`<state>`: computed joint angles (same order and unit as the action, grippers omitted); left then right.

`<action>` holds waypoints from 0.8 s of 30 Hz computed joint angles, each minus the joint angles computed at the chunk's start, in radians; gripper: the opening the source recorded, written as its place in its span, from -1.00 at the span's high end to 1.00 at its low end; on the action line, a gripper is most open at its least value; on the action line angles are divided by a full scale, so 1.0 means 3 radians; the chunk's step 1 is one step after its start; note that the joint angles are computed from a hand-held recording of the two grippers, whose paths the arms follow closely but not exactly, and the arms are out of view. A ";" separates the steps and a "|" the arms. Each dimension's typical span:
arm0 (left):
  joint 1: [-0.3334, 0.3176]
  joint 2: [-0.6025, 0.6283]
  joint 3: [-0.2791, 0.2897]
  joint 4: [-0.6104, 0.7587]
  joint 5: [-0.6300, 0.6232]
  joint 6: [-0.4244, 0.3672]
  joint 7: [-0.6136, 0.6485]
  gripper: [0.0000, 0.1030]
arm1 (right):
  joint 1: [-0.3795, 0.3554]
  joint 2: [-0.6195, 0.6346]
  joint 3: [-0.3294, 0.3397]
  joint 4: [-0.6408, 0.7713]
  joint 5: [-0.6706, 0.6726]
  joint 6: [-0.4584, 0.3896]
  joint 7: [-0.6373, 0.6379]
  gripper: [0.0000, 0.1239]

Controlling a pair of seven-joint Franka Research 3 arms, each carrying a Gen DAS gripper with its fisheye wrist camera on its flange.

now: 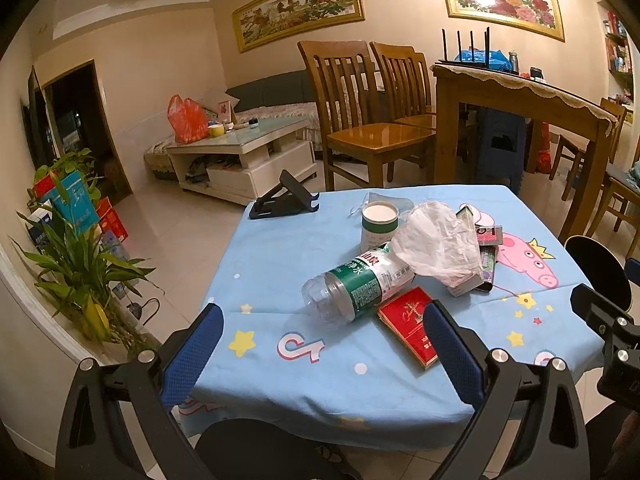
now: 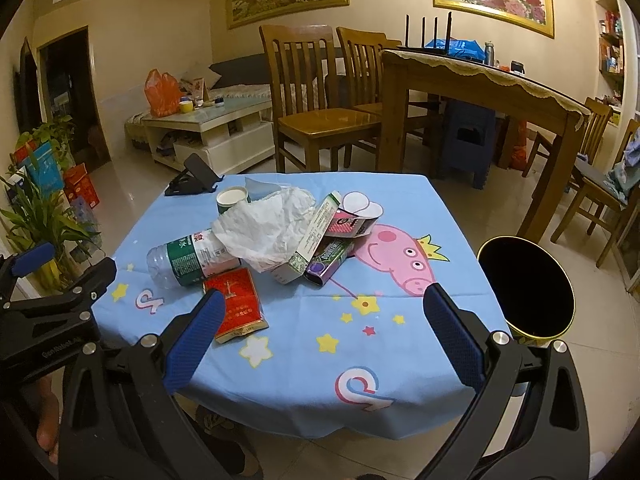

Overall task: Collect trash
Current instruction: 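Move the right tool toward the clear water bottle on the table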

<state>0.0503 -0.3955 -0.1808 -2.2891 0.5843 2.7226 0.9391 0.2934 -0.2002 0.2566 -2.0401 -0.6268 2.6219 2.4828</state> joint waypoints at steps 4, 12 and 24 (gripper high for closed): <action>0.0054 0.0030 0.0029 -0.0013 0.0029 0.0024 -0.0024 -0.87 | 0.0013 0.0078 -0.0015 0.0058 -0.0045 -0.0009 -0.0112 -0.58; 0.0076 0.0170 0.0242 -0.0015 -0.0231 0.0055 0.0163 -0.87 | 0.0228 0.0425 -0.0106 0.0342 -0.0049 -0.0162 -0.0487 -0.58; 0.0116 0.0196 0.0220 -0.0083 -0.0255 0.0178 0.0244 -0.87 | 0.0504 0.0657 -0.0295 0.0631 -0.0145 -0.0401 -0.0393 -0.58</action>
<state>0.0851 -0.3367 -0.1149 -2.3140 0.5078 2.7759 1.0123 0.4447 -0.0031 0.1682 -1.8509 -0.6704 2.5016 2.3650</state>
